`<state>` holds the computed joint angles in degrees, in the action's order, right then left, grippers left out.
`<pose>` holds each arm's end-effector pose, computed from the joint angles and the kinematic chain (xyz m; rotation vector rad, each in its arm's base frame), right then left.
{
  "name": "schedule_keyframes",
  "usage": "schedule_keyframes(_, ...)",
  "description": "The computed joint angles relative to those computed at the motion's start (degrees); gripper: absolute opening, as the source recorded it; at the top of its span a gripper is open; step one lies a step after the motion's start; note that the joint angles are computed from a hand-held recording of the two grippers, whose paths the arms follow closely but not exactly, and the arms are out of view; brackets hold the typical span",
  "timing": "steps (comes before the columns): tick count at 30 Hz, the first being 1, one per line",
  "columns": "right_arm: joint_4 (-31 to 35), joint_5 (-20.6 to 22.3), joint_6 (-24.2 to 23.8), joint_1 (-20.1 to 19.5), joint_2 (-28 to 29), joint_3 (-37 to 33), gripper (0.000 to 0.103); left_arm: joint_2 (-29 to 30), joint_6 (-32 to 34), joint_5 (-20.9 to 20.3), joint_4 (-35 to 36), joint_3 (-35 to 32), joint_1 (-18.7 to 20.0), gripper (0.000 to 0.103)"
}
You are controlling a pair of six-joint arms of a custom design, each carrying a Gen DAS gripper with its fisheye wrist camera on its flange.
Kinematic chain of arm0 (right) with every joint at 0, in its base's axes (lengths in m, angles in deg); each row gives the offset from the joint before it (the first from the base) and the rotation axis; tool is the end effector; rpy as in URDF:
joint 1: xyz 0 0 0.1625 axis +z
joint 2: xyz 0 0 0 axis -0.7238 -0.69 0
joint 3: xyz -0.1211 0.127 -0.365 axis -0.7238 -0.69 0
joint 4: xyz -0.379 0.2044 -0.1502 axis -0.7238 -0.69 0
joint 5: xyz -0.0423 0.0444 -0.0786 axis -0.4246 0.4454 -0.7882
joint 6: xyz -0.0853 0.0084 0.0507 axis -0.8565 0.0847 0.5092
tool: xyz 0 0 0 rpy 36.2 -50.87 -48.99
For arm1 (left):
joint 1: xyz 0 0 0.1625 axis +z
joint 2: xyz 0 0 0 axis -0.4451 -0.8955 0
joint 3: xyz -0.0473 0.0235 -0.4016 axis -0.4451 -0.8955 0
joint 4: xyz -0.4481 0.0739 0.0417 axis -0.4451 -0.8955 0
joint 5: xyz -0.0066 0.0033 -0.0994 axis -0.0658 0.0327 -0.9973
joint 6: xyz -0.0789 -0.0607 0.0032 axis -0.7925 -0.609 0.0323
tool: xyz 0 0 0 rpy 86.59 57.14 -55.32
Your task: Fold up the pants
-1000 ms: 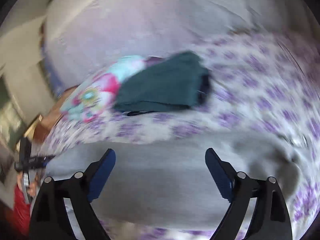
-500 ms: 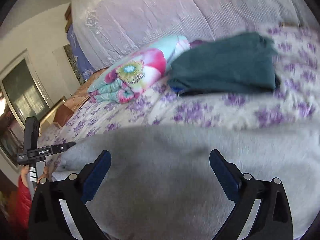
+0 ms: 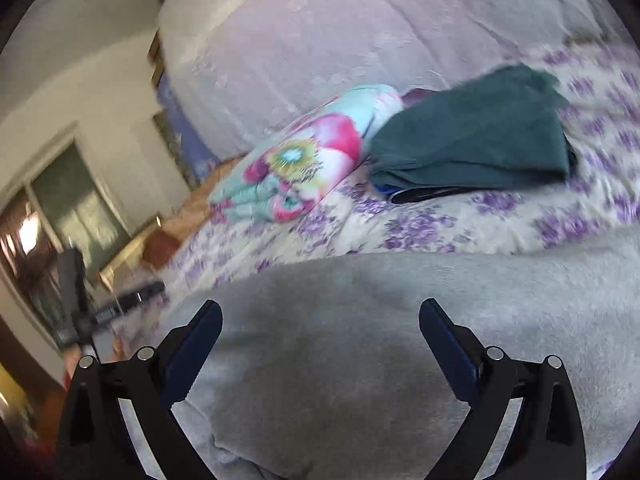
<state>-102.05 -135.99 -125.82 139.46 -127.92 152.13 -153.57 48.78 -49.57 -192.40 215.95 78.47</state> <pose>0.1837 -0.6154 0.1754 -1.1131 2.8135 -0.7395 -0.1113 -0.5078 0.2214 0.0629 2.0667 -1.2323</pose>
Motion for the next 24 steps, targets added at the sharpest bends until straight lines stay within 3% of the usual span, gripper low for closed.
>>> schedule_keyframes(2,0.9,-4.7,-2.1,1.5,0.9,-0.6,0.100,-0.1,-1.0,0.3,1.3,0.0,0.1,0.093)
schedule_keyframes(5,1.1,-9.6,-0.1,2.5,2.2,-1.7,0.100,-1.2,-5.0,-0.4,6.7,-0.2,0.8,0.093)
schedule_keyframes(10,-2.1,-5.5,-1.3,2.0,2.0,-2.7,0.100,-3.5,-8.9,-6.0,11.7,0.0,2.7,0.094)
schedule_keyframes(14,-0.7,-13.3,-8.9,4.4,6.2,-9.2,0.100,-4.8,-8.8,-12.0,13.0,-0.1,4.3,0.093)
schedule_keyframes(15,0.2,-14.4,-10.0,4.6,7.1,-10.9,0.100,-5.3,-8.7,-14.5,13.9,-0.2,5.0,0.089)
schedule_keyframes(18,6.3,-15.6,-11.7,4.5,8.9,-15.6,0.100,-6.3,-10.2,-21.6,17.6,-1.3,7.6,0.079)
schedule_keyframes(21,12.9,-17.3,-14.6,4.2,10.0,-19.6,0.100,-6.9,-12.3,-27.6,19.4,-2.5,10.6,0.077)
schedule_keyframes(24,15.1,-19.6,-17.9,4.1,10.7,-21.8,0.100,-7.4,-13.6,-32.6,19.9,-3.3,13.1,0.071)
